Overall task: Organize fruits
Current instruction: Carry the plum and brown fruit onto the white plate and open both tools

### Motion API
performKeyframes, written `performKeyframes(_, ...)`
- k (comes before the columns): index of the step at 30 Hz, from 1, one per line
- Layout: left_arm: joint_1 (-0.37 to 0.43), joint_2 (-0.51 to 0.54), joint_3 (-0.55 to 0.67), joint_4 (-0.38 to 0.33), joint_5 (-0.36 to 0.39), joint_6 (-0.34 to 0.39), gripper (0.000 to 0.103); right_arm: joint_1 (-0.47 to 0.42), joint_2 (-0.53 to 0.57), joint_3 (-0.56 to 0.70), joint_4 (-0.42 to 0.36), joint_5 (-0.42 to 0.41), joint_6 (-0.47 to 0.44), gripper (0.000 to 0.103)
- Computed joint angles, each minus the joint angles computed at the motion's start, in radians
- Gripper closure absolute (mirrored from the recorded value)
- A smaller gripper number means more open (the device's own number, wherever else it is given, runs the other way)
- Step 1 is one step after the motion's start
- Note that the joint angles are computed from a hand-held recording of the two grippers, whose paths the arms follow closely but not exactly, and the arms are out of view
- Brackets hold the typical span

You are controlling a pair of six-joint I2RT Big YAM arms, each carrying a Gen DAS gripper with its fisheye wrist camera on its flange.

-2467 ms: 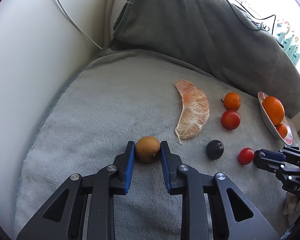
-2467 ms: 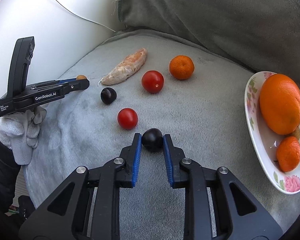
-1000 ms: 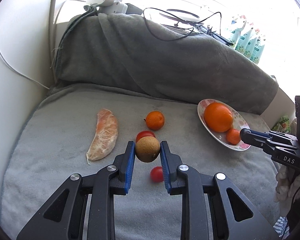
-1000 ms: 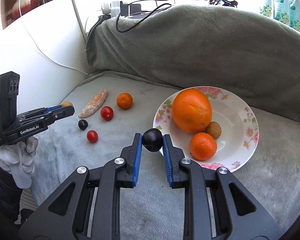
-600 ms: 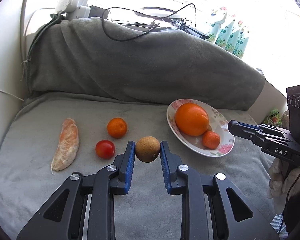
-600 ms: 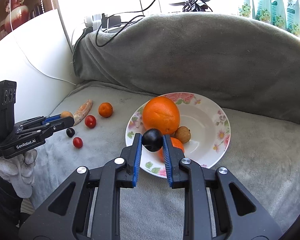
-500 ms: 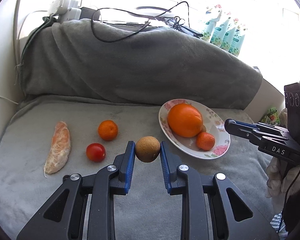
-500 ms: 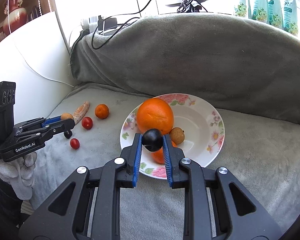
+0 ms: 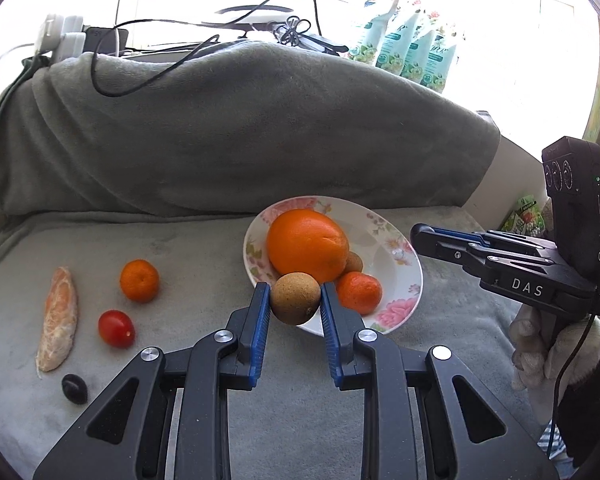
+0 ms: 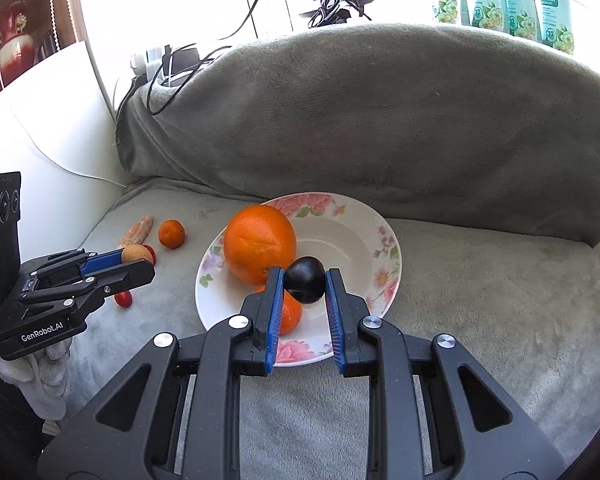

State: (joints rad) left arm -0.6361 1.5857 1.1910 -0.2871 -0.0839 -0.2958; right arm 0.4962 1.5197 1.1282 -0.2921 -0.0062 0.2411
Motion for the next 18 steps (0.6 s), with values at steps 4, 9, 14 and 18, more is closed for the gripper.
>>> performKeyframes(4,-0.010,0.026,0.024,-0.009,0.010,0.006,0.080,-0.014,0.005,0.000,0.003,-0.003,0.002,0.081)
performKeyframes(9,-0.018,0.055,0.051,-0.021,0.022,0.011,0.080,-0.031,0.021,0.006,0.005,-0.009,0.006,0.081)
performKeyframes(14,-0.023,0.077,0.073,-0.032,0.029,0.017,0.080,-0.046,0.040,0.017,0.007,-0.021,0.014,0.081)
performKeyframes(18,-0.026,0.089,0.083,-0.039,0.039,0.020,0.080,-0.050,0.053,0.024,0.006,-0.027,0.015,0.081)
